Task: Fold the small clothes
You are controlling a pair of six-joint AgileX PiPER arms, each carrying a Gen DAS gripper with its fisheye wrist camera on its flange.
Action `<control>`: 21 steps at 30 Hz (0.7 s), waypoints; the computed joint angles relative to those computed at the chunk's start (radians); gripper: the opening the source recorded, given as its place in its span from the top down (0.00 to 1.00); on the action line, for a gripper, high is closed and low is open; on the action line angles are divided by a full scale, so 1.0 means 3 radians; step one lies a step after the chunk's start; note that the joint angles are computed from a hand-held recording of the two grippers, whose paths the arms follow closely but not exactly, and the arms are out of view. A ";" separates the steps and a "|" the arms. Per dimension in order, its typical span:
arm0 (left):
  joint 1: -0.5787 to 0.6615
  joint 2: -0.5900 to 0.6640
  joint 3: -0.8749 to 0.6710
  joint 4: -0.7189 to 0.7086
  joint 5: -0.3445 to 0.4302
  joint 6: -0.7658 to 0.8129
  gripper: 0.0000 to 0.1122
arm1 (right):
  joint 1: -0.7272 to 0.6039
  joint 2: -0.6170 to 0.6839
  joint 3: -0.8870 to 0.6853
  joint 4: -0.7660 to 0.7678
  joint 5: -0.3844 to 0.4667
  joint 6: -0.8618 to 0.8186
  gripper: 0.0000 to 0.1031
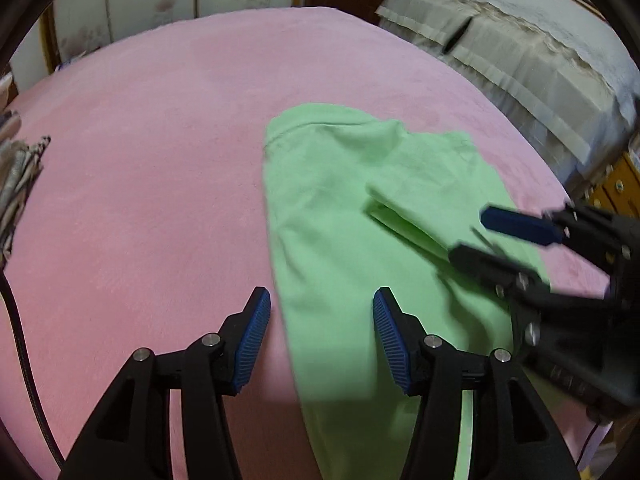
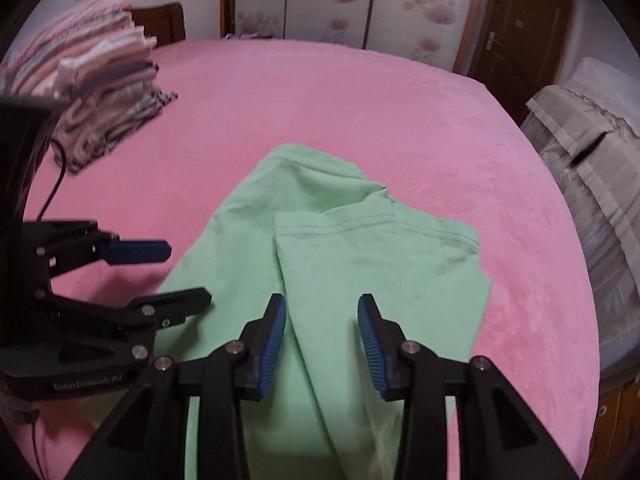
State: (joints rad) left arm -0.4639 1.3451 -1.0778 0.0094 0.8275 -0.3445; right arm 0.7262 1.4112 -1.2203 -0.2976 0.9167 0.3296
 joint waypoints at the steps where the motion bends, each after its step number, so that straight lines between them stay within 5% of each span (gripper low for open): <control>1: 0.0102 0.0042 -0.0001 -0.0088 -0.0035 0.0087 0.53 | 0.0016 0.0062 -0.0041 -0.0019 0.0013 -0.0012 0.63; 11: 0.0486 0.0239 0.0033 -0.0484 -0.0198 0.0397 0.53 | 0.0369 0.0567 -0.0276 -0.0743 0.0237 0.0287 0.54; 15: 0.0427 0.0304 -0.0020 -0.0315 -0.0190 0.0263 0.53 | 0.0159 0.0519 -0.0358 -0.0540 0.0249 0.0259 0.81; 21: 0.0343 0.0362 -0.0075 -0.0199 -0.0198 0.0093 0.53 | -0.0438 0.0166 -0.0111 -0.0502 0.0163 0.0381 0.81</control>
